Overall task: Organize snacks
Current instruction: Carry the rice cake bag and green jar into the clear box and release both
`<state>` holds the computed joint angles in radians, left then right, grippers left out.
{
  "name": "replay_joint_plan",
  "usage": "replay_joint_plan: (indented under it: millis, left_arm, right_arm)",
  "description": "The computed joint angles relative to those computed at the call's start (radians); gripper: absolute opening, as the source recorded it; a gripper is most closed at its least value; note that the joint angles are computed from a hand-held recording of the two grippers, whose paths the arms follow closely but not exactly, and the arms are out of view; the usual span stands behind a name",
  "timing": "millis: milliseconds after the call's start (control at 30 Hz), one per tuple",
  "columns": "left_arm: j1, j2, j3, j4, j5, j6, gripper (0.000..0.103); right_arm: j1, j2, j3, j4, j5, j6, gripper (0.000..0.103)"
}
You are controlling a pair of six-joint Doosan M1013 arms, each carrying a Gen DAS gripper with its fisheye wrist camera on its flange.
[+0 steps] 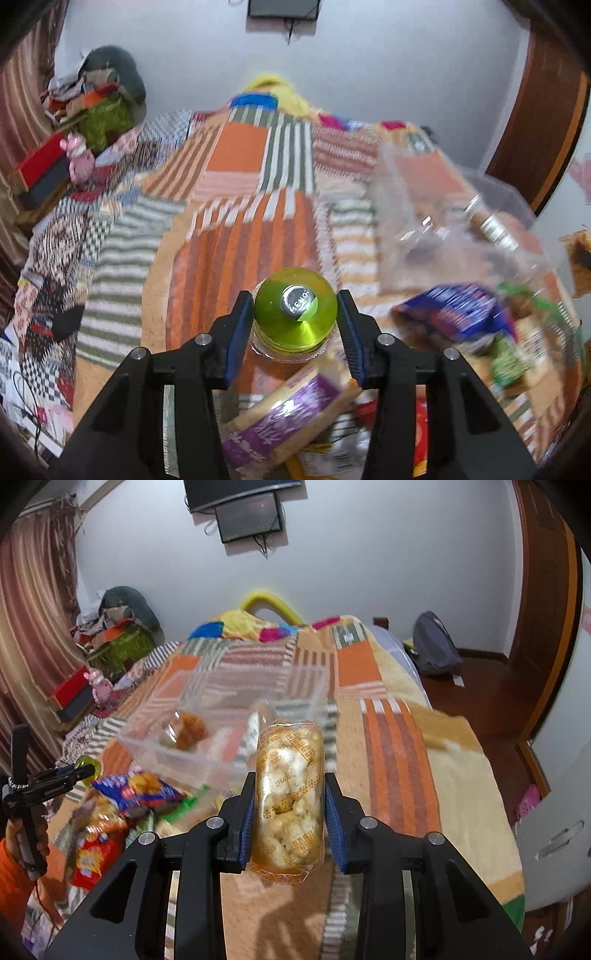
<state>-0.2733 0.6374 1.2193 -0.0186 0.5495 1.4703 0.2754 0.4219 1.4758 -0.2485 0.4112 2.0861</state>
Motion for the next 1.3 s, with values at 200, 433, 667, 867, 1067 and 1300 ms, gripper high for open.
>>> replay_joint_plan:
  millis: [200,433,667,867,1067,1300]
  left_arm:
    - [-0.025,-0.010,-0.040,-0.104,-0.022,0.105,0.045]
    - [-0.063,0.035,-0.137,-0.223,0.015,0.215,0.045]
    - [-0.097,0.109,-0.257,-0.256,0.120,0.258,0.045]
    - [-0.110,0.158,-0.327,-0.243,0.196,0.261,0.045]
    - [-0.114,0.157,-0.315,-0.249,0.183,0.270,0.044]
    - [-0.113,0.081,-0.225,-0.236,0.090,0.290,0.045]
  right_arm:
    - [0.007,0.030,-0.057,0.036,-0.027,-0.062,0.030]
    - [0.014,0.093,-0.148,0.135,0.013,-0.186,0.030]
    - [0.012,0.158,-0.229,0.209,0.105,-0.271,0.030]
    - [0.001,0.174,-0.244,0.289,0.147,-0.343,0.030]
    - [0.000,0.166,-0.233,0.290,0.160,-0.351,0.031]
    - [-0.002,0.118,-0.185,0.284,0.109,-0.343,0.032]
